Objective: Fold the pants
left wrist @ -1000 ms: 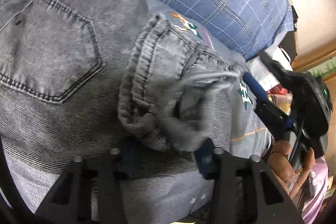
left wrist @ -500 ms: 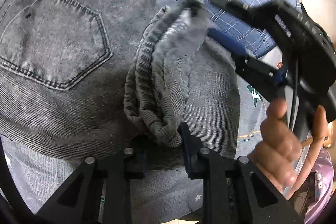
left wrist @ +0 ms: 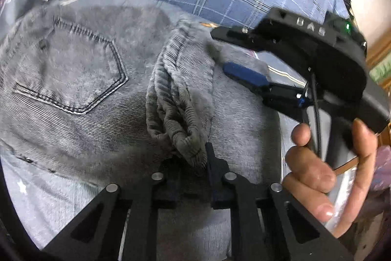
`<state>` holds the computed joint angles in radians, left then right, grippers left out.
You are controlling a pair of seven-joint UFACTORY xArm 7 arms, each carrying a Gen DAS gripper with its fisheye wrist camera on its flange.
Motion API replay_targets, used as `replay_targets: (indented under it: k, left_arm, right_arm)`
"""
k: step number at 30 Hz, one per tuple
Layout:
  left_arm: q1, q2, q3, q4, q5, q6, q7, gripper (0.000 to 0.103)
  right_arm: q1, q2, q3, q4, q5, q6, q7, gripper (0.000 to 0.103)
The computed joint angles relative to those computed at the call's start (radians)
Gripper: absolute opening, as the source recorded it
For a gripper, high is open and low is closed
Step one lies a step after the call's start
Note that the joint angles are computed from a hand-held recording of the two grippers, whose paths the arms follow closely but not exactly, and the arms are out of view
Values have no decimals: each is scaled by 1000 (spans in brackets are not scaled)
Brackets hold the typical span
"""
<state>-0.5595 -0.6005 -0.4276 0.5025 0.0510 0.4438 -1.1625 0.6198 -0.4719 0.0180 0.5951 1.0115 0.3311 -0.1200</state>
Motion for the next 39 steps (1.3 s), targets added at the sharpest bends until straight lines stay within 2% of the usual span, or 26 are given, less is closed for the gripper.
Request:
replay_targets:
  k: [3,4,6,8,9,12,16,20,24,25,27,29,31,35,39]
  left_arm:
    - [-56,-33,58,-18,-61,44,32,31]
    - [-80,-87,93,-50,-99,50,41,33]
    - [-78,-223,111,-108,-132,74,26,36]
    - [-51,-386,111,-163,-134,129,2,60]
    - [-27,-484,111,-192,-130,180,-18,63]
    - [39,-725,153,-279,-131,321,-51,63]
    - [134,-940,205,-374,-134,446,-58,63]
    - [184,-1095,274,-456,-174,521,-32,63]
    - [260,-1240,344,-512,-220,592,-24,63]
    - [277,-1257,362,-523,-229,607,-14,61]
    - [302,-1240,392,-540,-254,578,15,58]
    - [315,-1199,400,-539,-274,552,39,47]
    - [340,-1164,398,-551,-299,503,29,43]
    - [376,-1244,397,-596,-321,520,-4,43]
    - [351,-1135,356,-586,-313,430,-21,43]
  right_arm:
    - [-40,-86,60,-44,-103,-21,89,59]
    - [-29,-116,60,-68,-113,-34,104,61]
    - [19,-169,49,-114,-110,-60,119,68]
    - [63,-186,44,-127,-118,-64,146,69]
    - [89,-181,39,-122,-124,-63,154,70]
    - [148,-122,59,-70,-161,-66,193,75]
    - [143,-1,143,28,-279,-62,293,79]
    - [74,123,256,134,-467,-52,452,79]
    - [-39,170,378,170,-708,-68,709,79]
    - [-31,174,370,170,-720,-75,725,79]
    - [-41,174,377,163,-774,-101,789,79]
    - [-71,169,394,156,-847,-118,869,79]
    - [-39,175,356,157,-855,-116,871,79]
    - [41,199,272,182,-809,-78,789,79]
    - [129,215,189,203,-637,-42,625,76]
